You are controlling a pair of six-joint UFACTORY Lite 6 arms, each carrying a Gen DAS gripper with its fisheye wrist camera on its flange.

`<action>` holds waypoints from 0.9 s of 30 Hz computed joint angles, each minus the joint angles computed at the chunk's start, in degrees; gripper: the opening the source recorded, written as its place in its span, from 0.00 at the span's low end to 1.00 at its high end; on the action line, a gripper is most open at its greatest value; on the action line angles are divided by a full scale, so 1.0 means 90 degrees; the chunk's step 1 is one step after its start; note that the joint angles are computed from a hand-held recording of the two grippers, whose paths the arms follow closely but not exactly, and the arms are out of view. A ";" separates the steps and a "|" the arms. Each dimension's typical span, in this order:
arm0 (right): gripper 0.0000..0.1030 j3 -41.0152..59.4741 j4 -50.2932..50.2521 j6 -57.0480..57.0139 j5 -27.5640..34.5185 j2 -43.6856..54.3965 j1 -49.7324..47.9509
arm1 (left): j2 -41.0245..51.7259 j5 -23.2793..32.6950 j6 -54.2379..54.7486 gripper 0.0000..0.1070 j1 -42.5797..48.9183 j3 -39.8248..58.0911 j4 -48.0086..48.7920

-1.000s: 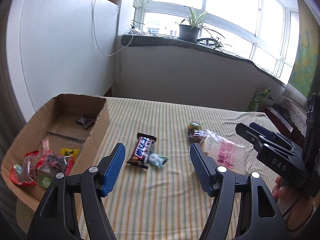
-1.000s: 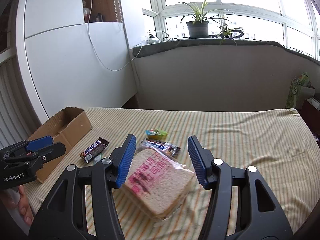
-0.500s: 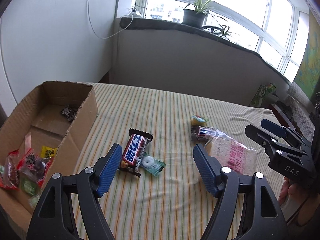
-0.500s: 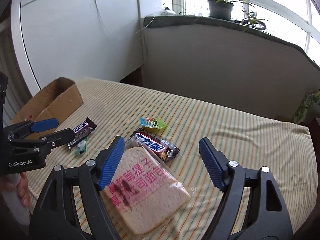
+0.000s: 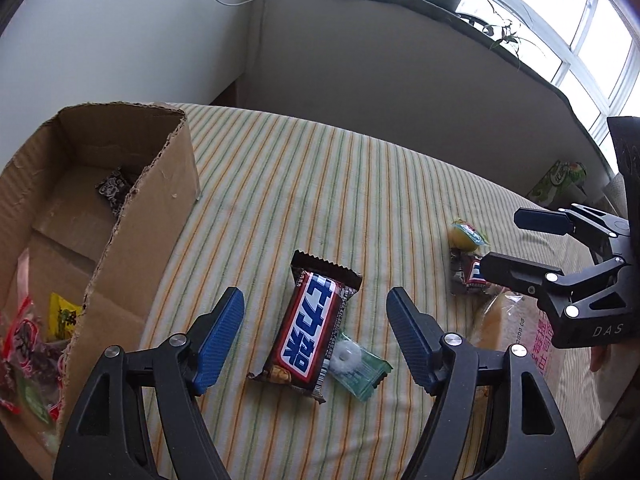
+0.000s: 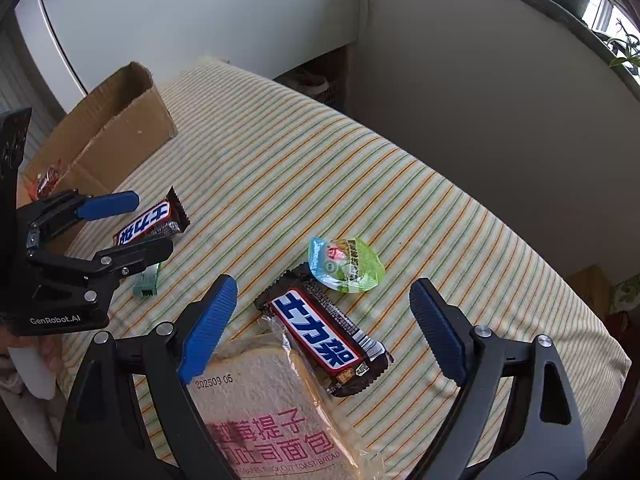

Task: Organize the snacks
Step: 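Grasp a chocolate bar with the right tool while the left tool grasps another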

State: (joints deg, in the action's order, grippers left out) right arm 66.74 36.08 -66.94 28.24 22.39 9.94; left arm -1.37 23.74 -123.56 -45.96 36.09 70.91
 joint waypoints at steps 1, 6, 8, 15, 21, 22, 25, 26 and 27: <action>0.88 0.0052 -0.0204 0.0169 0.0001 0.0104 0.0046 | -0.0012 -0.0027 0.0029 0.69 0.0005 -0.0017 -0.0017; 0.86 0.0073 -0.0630 0.0579 -0.0185 0.0365 0.0091 | -0.0032 -0.0167 -0.0168 0.69 0.0062 -0.0154 0.0181; 0.52 -0.0030 -0.0346 0.0237 -0.0040 0.0379 0.0040 | 0.0132 -0.0390 -0.0526 0.63 0.0244 -0.0048 0.0659; 0.40 -0.1306 0.0784 -0.0923 -0.0582 -0.0658 -0.0218 | -0.0348 -0.0397 -0.1541 0.25 0.0144 -0.0536 0.1667; 0.39 -0.1421 0.1329 -0.1452 -0.0352 -0.0955 -0.0568 | -0.0774 -0.0259 -0.1620 0.25 0.0006 -0.0788 0.1745; 0.39 -0.1505 0.1492 -0.1588 -0.0315 -0.1057 -0.0622 | -0.0799 -0.0246 -0.1607 0.25 -0.0009 -0.0801 0.1740; 0.37 -0.1450 0.2078 -0.2106 -0.0150 -0.1014 -0.0824 | -0.0697 -0.0241 -0.1722 0.25 0.0008 -0.0725 0.1879; 0.36 -0.1492 0.2329 -0.2341 -0.0065 -0.1044 -0.0915 | -0.0682 -0.0253 -0.1755 0.25 0.0007 -0.0724 0.1914; 0.36 -0.1439 0.2515 -0.2558 0.0080 -0.0996 -0.1105 | -0.0727 -0.0253 -0.1774 0.25 -0.0006 -0.0776 0.1931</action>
